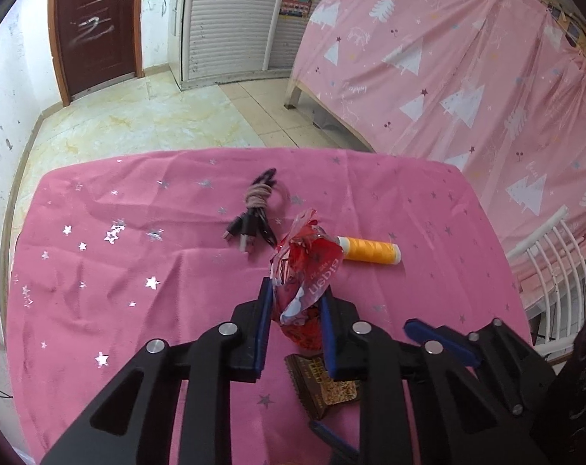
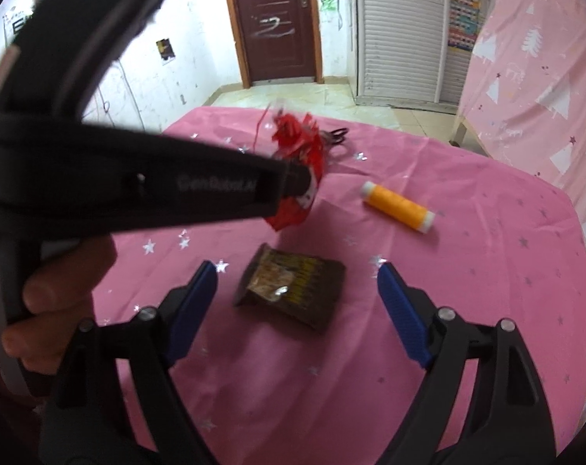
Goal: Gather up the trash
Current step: 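Grasp the red candy wrapper with the left tool while the right tool grasps the brown snack packet, then carry the red wrapper and snack packet to the yellow bin and open both tools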
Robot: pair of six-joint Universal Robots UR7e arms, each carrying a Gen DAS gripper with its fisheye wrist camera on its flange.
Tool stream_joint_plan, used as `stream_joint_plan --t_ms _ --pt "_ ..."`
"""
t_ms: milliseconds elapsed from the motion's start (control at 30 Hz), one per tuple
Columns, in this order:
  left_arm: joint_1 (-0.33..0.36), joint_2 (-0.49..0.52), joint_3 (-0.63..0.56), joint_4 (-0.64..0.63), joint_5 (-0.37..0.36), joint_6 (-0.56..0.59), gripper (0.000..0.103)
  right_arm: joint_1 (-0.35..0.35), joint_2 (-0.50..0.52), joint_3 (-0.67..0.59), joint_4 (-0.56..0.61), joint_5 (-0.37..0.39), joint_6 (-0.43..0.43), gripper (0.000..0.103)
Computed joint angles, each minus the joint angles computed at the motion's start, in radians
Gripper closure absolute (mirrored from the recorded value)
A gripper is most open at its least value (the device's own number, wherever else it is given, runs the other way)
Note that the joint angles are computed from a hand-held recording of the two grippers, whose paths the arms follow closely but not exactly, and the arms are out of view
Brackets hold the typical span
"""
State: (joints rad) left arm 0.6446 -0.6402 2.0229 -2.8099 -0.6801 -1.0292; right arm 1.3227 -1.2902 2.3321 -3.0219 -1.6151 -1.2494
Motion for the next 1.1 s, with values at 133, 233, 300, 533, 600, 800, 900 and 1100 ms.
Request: stream_joint_plan --t_ms 133,233,300,533,600,800,900,1100 --pt "-0.012 -0.027 0.041 -0.023 0.017 -0.016 0.087 0.018 0.027 -0.002 -0.026 -0.040 0.008 0.022" --pt "-0.016 -0.044 0.060 -0.035 0.024 -0.026 0.087 0.027 0.046 -0.008 -0.040 -0.064 0.017 0.022" --pt "-0.021 -0.054 0.073 -0.038 0.031 -0.035 0.087 0.038 0.063 -0.005 -0.067 -0.093 0.019 0.022" --pt "-0.029 -0.069 0.098 -0.043 0.035 -0.054 0.087 0.054 0.086 0.003 -0.135 -0.120 0.004 0.046" --pt "-0.029 -0.066 0.096 -0.037 0.035 -0.058 0.087 0.053 0.084 0.007 -0.140 -0.117 0.003 0.051" --pt "-0.040 -0.067 0.082 0.003 0.045 -0.089 0.087 0.036 0.048 0.018 -0.124 -0.071 0.012 0.055" --pt "-0.051 -0.068 0.077 0.025 0.055 -0.105 0.087 0.018 0.007 0.023 -0.097 -0.034 0.010 0.055" --pt "-0.073 -0.056 0.043 0.085 0.065 -0.129 0.087 -0.021 -0.051 0.013 -0.051 0.024 0.018 0.055"
